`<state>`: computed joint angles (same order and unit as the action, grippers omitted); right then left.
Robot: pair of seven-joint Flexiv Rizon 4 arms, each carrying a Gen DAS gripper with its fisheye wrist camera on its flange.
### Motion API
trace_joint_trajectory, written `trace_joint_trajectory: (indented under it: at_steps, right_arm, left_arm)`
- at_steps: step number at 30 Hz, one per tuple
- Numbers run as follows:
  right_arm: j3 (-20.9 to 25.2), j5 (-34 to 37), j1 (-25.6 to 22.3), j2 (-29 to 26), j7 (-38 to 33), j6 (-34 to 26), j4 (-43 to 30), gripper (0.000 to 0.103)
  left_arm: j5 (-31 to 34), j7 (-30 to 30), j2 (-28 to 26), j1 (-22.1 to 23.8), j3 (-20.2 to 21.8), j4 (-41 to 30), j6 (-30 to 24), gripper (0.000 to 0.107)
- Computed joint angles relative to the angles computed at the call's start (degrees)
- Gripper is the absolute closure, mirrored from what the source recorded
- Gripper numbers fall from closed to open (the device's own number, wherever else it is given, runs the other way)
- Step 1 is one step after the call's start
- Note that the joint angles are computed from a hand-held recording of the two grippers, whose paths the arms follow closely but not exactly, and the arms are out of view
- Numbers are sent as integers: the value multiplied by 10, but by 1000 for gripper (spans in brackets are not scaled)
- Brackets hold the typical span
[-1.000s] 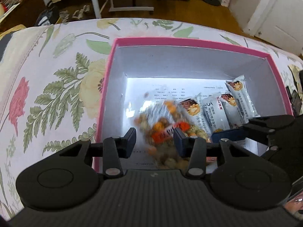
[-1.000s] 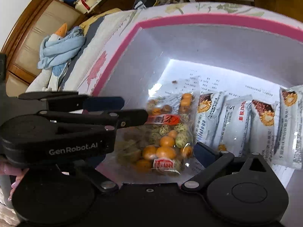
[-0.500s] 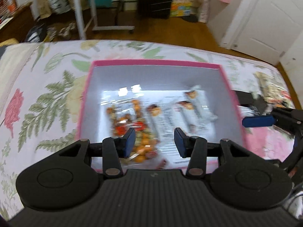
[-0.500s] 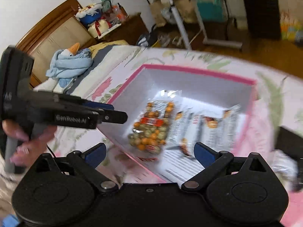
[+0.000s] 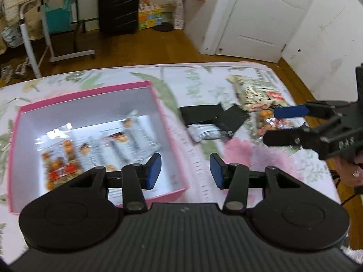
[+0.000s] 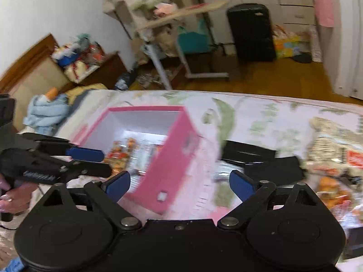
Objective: Organize snacks
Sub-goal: 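Grasp a black snack pack on the bed with the right gripper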
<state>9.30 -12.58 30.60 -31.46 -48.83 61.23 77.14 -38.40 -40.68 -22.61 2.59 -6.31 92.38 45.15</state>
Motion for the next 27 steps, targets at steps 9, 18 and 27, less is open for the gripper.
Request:
trace_joint_trajectory:
  at_steps: [9, 18, 27]
  right_arm:
    - [-14, 14, -25, -40, -80, -291, -177, 14]
    - [0, 117, -83, -101, -112, -208, -181, 54]
    - [-5, 121, -96, -153, -107, -193, -187, 58]
  left_arm:
    - [4, -82, -40, -54, -27, -38, 26, 63]
    - [51, -222, -124, -113, -24, -63, 157, 64]
    - [110, -313, -179, -106, -50, -65, 236, 64]
